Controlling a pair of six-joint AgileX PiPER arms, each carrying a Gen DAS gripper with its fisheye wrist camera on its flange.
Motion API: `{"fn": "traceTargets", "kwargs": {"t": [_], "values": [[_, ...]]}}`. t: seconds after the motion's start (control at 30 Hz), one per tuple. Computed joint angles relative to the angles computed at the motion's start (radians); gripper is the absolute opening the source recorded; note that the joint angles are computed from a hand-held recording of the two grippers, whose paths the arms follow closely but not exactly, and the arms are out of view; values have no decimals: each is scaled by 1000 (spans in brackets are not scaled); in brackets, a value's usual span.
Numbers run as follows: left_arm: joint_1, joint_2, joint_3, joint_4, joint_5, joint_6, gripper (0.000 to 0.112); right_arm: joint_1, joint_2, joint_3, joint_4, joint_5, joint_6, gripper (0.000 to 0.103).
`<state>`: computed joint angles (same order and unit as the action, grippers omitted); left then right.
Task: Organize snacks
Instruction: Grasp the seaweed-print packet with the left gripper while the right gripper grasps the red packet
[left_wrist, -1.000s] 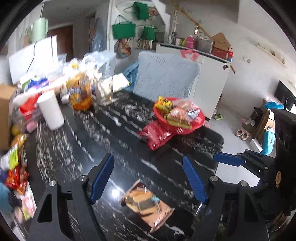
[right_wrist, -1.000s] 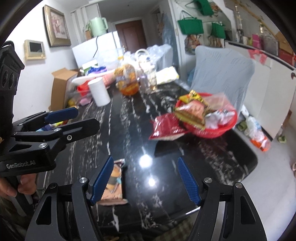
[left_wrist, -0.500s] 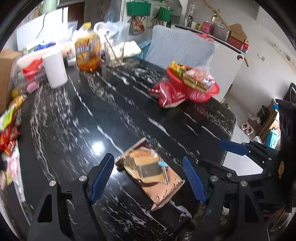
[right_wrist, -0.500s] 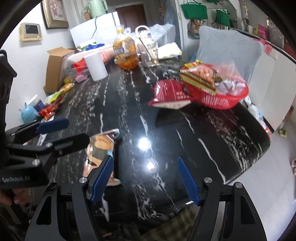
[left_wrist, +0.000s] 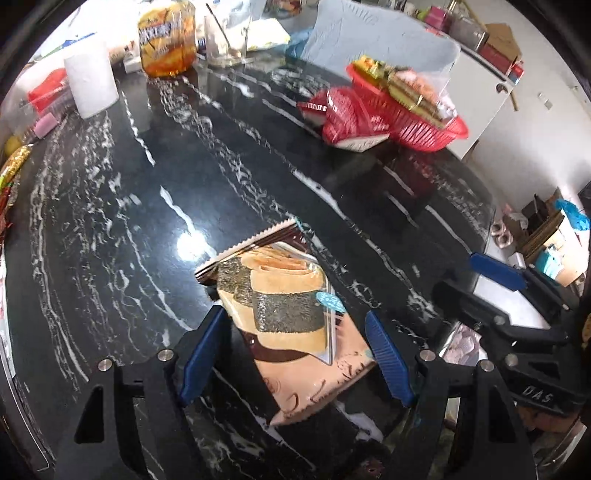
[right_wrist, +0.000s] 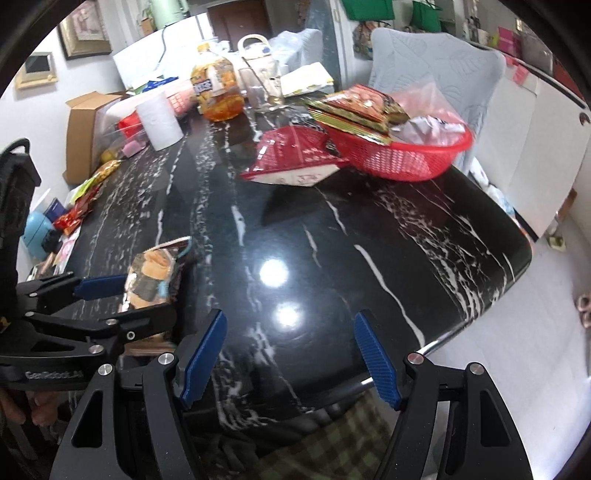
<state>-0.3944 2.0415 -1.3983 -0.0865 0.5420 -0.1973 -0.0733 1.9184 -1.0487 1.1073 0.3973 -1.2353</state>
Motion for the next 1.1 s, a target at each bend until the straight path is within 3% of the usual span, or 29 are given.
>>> {"fn": "traceTargets", "kwargs": {"t": [0.03,0.1,0.17,0.5,1.1], "values": [[0,-4,7,20,-15,-15,75,-3,7,-7,-7,3,9,72],[11,-5,7,13,-27,-1,56,-6,21,-25,-27,9,35,72],[22,4,-8,8,-24,17,51,-9,35,-48,-45,22,58,72],[95,149,-263,6,95,86,51,24,122,-242,-218,84,276,72],[194,498,-933,-35,410,177,51,103,340,-684,-490,144,644,72]]}}
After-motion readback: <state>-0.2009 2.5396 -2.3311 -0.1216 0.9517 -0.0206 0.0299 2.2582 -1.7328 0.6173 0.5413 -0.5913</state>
